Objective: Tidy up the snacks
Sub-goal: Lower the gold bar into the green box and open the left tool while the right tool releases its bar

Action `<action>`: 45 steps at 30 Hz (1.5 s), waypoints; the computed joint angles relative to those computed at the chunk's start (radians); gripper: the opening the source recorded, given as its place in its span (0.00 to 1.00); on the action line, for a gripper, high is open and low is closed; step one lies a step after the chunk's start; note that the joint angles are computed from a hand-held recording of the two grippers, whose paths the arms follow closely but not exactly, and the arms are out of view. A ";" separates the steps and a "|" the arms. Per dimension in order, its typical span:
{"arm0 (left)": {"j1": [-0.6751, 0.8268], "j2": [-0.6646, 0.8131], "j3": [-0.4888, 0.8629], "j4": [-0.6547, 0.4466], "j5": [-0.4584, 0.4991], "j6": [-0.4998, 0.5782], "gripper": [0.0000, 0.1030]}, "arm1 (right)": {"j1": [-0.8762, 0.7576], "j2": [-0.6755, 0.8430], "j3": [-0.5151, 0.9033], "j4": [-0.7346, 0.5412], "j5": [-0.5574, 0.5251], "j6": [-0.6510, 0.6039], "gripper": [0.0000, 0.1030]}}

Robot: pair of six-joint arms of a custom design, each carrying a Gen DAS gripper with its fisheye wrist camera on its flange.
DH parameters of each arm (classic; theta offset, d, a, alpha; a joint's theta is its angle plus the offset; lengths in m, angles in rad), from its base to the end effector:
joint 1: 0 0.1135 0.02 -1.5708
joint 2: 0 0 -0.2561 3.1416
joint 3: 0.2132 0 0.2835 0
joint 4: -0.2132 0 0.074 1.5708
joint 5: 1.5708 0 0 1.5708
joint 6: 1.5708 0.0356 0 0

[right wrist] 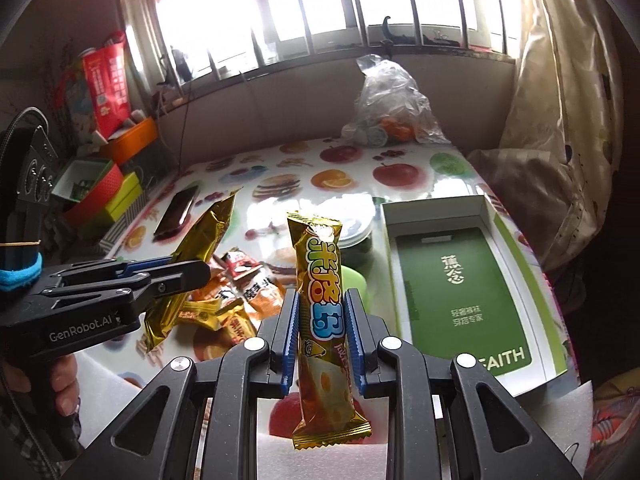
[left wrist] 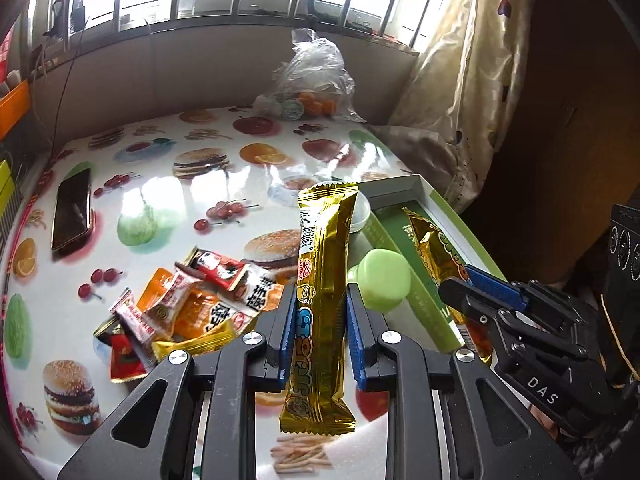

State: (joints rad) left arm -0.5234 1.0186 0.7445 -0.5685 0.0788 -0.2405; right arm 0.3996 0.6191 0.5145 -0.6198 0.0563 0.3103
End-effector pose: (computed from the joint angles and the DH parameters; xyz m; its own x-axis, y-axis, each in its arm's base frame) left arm 0.2078 -0.1231 0.2326 -0.7573 0.1629 -0.6324 0.3740 0.9020 -0.2156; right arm 0.1623 0.0664 0.2203 -0.6881 0.0404 -0.7245 -0.1465 0.9702 0.1932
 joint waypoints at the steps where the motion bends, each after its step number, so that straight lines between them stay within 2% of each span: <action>1: -0.012 0.021 0.015 0.006 -0.003 -0.008 0.23 | -0.024 -0.005 0.000 -0.006 -0.006 -0.008 0.21; 13: -0.126 0.267 0.183 0.093 0.021 -0.084 0.23 | -0.319 -0.003 -0.038 -0.004 -0.121 -0.109 0.21; 16: -0.151 0.343 0.232 0.108 0.044 -0.109 0.23 | -0.393 0.016 -0.054 0.007 -0.154 -0.139 0.21; 24: -0.220 0.516 0.345 0.115 0.022 -0.136 0.23 | -0.528 0.102 -0.077 0.054 -0.188 -0.209 0.21; 27: -0.224 0.576 0.386 0.116 0.050 -0.160 0.23 | -0.550 0.132 -0.082 0.076 -0.197 -0.223 0.21; 30: -0.244 0.630 0.428 0.113 0.020 -0.159 0.23 | -0.561 0.157 -0.085 0.097 -0.193 -0.232 0.21; 39: -0.259 0.761 0.528 0.079 -0.002 -0.173 0.23 | -0.507 0.212 -0.102 0.154 -0.091 -0.256 0.21; 45: -0.273 0.809 0.563 0.076 -0.027 -0.183 0.23 | -0.518 0.224 -0.113 0.173 -0.096 -0.263 0.21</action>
State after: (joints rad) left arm -0.7964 1.8279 1.3070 -0.4923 0.0521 -0.4236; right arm -0.1183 0.8428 0.4016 -0.4465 -0.0399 0.0474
